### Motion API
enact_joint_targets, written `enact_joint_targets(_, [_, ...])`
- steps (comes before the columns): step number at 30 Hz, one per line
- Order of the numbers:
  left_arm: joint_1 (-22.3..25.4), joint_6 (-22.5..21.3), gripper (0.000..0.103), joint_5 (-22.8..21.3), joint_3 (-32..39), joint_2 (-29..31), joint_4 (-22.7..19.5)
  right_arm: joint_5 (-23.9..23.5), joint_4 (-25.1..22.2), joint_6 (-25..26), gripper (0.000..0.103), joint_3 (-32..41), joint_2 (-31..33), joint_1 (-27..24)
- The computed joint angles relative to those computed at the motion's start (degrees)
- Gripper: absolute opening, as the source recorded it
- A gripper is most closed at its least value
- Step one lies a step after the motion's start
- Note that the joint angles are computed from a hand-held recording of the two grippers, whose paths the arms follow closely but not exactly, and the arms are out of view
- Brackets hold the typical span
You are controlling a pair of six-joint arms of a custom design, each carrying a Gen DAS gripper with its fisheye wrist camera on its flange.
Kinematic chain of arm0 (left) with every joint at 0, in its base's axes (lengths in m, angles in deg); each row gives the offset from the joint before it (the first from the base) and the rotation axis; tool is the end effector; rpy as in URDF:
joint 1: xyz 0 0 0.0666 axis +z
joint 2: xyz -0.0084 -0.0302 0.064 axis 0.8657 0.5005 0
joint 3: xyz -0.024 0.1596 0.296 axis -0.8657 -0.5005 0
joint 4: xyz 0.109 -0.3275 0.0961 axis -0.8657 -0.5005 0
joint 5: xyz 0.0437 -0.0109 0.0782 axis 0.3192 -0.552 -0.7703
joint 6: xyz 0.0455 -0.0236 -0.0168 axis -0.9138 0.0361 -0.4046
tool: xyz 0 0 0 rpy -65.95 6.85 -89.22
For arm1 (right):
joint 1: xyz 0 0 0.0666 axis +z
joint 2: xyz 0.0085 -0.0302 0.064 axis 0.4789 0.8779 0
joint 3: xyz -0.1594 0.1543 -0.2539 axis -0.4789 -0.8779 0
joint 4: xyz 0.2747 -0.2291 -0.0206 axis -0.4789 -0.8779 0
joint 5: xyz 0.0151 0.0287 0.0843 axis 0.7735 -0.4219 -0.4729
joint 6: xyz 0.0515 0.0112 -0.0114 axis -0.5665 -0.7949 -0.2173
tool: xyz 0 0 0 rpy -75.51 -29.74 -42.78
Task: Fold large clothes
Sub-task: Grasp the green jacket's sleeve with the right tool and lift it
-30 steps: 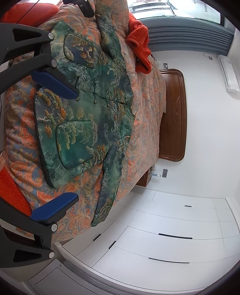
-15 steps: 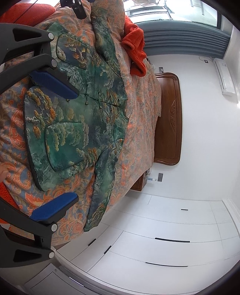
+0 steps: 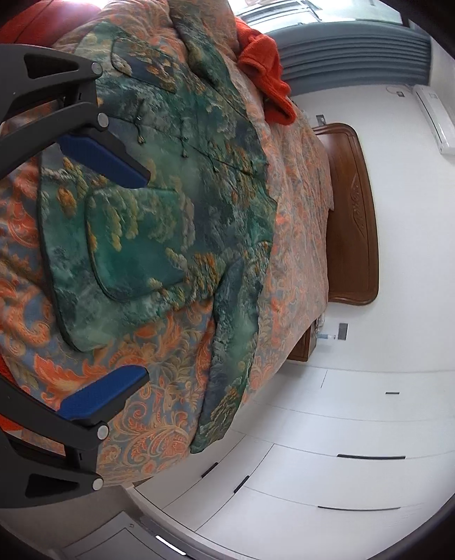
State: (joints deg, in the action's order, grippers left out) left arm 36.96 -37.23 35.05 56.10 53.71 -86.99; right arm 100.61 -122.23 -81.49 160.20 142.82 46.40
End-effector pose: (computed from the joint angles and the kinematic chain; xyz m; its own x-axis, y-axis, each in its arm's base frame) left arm 0.5392 -0.2190 0.4603 -0.6790 0.0590 -0.7317 0.0542 0.9981 0.0301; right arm 0.4402 0.1250 0.4745 -0.5973 0.1648 -0.7849 0.2577 0.9662 0.0067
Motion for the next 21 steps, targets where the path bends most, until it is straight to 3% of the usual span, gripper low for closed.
enact_joint_targets(3, [-0.2,-0.1,0.103,-0.3,-0.1,0.1,-0.4,-6.6,5.6,0.5,0.103,-1.5,0.8,-8.1])
enact_joint_targets(5, [-0.2,-0.2,0.103,-0.9,-0.2,0.1,-0.6,-13.2,9.6,-2.1,0.103,-1.8,2.6,-15.0])
enact_joint_targets(10, [0.0,1.0,0.103,-1.4,0.8,1.0,-2.4,-25.1,12.8,-14.7,0.103,2.6,11.2,-28.5])
enact_joint_targets(13, [0.0,1.4,0.103,-1.1,2.6,2.4,-4.1,-29.0,15.8,-21.5,0.103,3.2,15.1,-33.3])
enact_joint_targets(15, [-0.1,1.2,0.103,-1.0,3.7,3.2,-4.9,-32.7,19.5,-28.9,0.102,2.4,17.2,-35.6])
enact_joint_targets(17, [-0.4,0.8,0.103,-1.1,4.8,4.0,-5.6,-33.2,23.4,-35.8,0.094,1.2,18.4,-36.8])
enact_joint_targets(21, [-1.0,0.2,0.103,-1.6,5.6,4.7,-6.0,-29.0,26.0,-44.6,0.054,2.4,21.2,-36.8])
